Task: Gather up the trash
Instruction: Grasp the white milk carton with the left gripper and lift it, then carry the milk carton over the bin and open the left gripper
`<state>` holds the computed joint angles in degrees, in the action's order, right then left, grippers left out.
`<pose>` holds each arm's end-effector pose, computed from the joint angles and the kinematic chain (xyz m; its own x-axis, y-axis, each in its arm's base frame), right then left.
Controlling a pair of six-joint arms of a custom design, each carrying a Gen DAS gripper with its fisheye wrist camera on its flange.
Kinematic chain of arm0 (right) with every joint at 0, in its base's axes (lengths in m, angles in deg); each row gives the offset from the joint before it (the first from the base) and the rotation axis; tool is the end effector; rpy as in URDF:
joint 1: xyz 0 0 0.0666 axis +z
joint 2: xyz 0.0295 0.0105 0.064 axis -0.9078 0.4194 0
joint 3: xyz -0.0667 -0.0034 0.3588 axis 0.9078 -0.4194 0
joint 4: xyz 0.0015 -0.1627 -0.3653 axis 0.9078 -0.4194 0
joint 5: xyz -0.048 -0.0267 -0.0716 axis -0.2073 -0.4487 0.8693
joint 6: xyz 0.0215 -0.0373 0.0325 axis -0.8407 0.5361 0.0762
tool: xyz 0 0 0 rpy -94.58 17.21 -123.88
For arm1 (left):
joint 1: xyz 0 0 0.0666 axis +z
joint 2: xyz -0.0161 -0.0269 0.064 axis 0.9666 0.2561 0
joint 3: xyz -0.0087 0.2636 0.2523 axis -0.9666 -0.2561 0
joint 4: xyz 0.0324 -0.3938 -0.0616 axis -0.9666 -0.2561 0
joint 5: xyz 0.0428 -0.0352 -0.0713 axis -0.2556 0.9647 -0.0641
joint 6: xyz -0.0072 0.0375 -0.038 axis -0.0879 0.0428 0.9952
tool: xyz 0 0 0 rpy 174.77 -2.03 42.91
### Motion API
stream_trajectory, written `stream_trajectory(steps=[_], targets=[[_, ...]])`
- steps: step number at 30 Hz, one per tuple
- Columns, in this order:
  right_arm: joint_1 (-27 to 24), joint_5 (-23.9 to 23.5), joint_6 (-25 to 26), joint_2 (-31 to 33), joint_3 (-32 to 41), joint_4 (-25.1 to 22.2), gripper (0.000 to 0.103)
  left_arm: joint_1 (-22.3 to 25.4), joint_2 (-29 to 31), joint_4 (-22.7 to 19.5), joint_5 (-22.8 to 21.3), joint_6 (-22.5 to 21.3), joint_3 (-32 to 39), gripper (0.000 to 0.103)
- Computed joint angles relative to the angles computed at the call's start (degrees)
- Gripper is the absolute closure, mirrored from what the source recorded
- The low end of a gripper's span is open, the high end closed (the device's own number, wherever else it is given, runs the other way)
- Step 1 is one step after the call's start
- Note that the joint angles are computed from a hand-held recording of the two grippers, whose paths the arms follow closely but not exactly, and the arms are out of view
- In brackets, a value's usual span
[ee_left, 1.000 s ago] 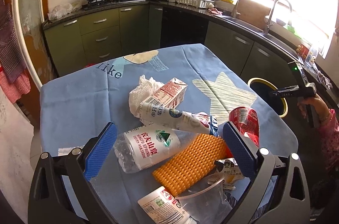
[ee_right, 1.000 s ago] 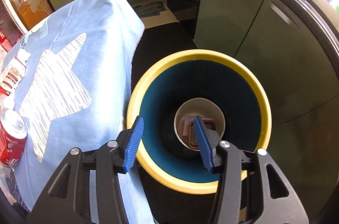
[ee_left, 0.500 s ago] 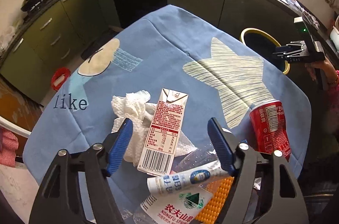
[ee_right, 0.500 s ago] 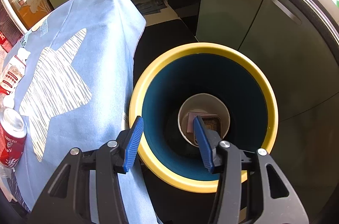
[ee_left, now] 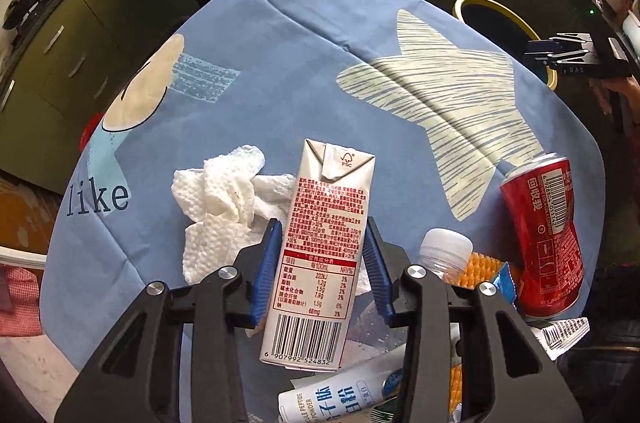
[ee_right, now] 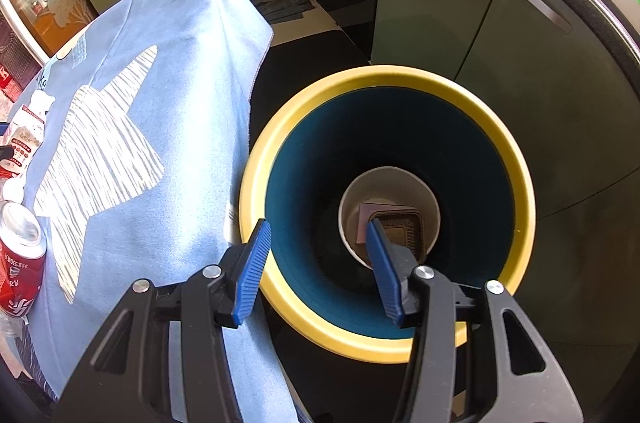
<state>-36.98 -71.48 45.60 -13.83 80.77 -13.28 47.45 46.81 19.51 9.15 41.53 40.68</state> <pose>0.2856 0.1460 0.2523 -0.9164 0.1066 -0.3857 0.0908 0.9941 0.0590 0.3897 -0.2087 0.2832 -0.6211 0.7227 -0.3032 0.7526 0.6580 0.0268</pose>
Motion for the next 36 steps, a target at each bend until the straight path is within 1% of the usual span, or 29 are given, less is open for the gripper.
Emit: stream_trajectory(steps=[6,11,16,21,25,28,33,36], targets=[[-0.23,0.0,-0.07,-0.98,-0.52,0.2,0.055,-0.83,-1.73,1.91,-2.68,0.81,-1.23,0.066],[-0.07,0.46,-0.83,-3.6,-1.93,0.43,0.055,-1.19,-4.81,2.94,-2.86,2.35,-0.72,0.066],[-0.57,0.29,-1.48,-6.91,-3.89,0.36,0.055,-2.55,-7.17,3.23,-4.51,3.82,0.76,0.066],[-1.14,0.81,-2.44,-12.34,-6.56,-0.37,0.055,-5.89,-7.49,2.45,-5.45,5.78,3.29,0.066],[-1.14,2.12,-3.37,-17.1,-8.5,-1.79,0.055,-11.17,-5.56,1.83,-6.28,7.23,6.47,0.066],[-1.26,3.59,-4.19,-22.13,-10.37,-4.15,0.055,-15.29,-2.59,1.86,-4.77,8.27,9.96,0.066],[-2.27,4.75,-5.87,-32.06,-13.35,-9.82,0.055,-22.12,4.71,0.74,-3.0,9.57,17.88,0.066],[-3.43,5.22,-6.66,-37.92,-14.55,-13.95,0.055,-25.9,10.39,-0.61,-2.6,9.19,23.9,0.066]])
